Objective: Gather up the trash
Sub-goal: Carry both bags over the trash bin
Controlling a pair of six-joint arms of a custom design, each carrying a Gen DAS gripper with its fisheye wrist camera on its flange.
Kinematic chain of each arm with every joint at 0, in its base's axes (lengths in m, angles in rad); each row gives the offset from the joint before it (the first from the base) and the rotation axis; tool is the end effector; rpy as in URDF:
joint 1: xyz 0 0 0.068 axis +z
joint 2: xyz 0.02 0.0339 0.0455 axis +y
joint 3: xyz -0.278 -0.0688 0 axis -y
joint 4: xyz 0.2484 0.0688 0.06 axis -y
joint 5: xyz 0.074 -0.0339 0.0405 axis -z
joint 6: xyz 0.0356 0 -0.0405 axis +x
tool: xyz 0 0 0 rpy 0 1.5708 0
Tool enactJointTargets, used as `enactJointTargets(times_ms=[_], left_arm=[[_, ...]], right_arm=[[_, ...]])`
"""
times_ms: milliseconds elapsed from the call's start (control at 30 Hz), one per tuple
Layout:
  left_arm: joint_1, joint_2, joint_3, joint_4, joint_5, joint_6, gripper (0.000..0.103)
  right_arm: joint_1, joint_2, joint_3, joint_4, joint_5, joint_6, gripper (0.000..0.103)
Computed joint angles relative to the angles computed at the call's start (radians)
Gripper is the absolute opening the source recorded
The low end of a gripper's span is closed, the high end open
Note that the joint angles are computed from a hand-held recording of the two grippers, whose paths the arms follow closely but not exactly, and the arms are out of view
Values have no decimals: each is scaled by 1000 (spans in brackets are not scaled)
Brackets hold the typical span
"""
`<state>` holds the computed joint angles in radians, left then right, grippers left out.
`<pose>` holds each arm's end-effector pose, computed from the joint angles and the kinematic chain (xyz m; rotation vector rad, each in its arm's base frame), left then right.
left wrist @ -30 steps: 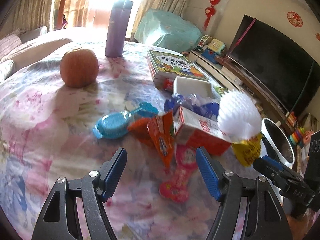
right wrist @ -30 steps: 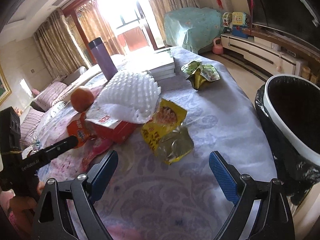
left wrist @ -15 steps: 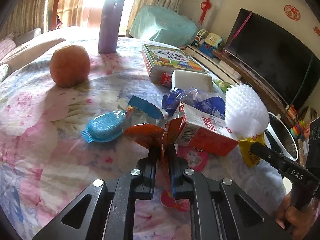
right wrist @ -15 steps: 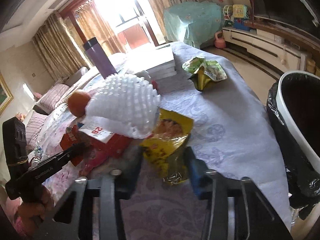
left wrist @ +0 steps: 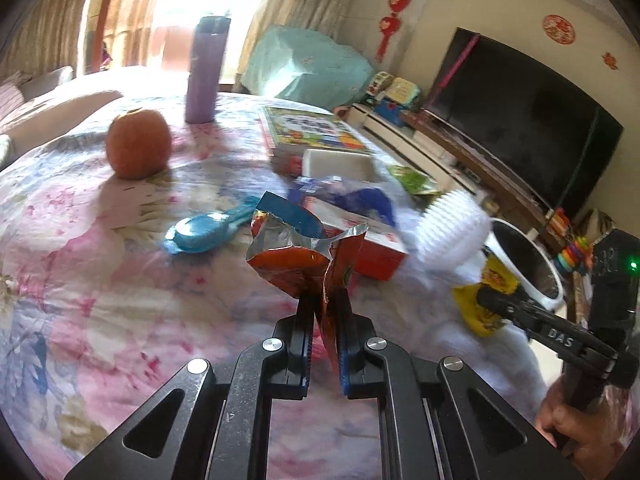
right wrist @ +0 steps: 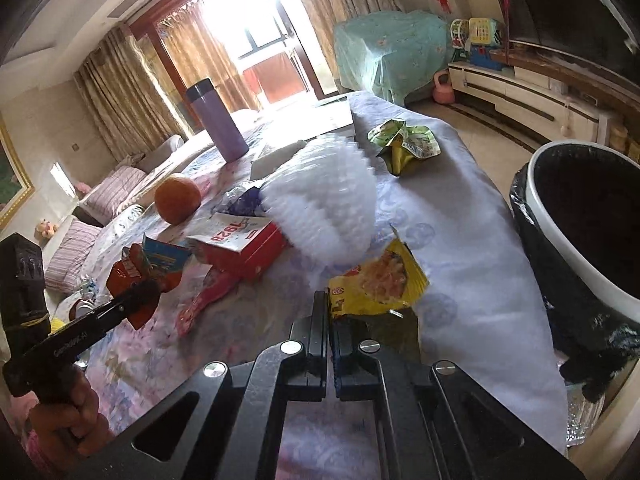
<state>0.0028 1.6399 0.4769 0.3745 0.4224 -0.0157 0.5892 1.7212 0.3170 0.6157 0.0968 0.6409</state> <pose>0.2679 -0.0138 0.1111 0.1835 2.3193 -0.5030 0.2007 0.1300 0.0757 0.1103 2.4051 0.4776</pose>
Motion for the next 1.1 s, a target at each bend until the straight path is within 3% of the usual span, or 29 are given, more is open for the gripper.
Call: enactJointTargets(times_ms=[400,1100], left_arm=[[-160,-90,-37,-45,9,11,9],[-429,58,97,-19,-88,-28,9]], right_arm=[[-5,-235,-147,-53,33,30,1],[-274,-651,-277,-298,-71,-73,1]])
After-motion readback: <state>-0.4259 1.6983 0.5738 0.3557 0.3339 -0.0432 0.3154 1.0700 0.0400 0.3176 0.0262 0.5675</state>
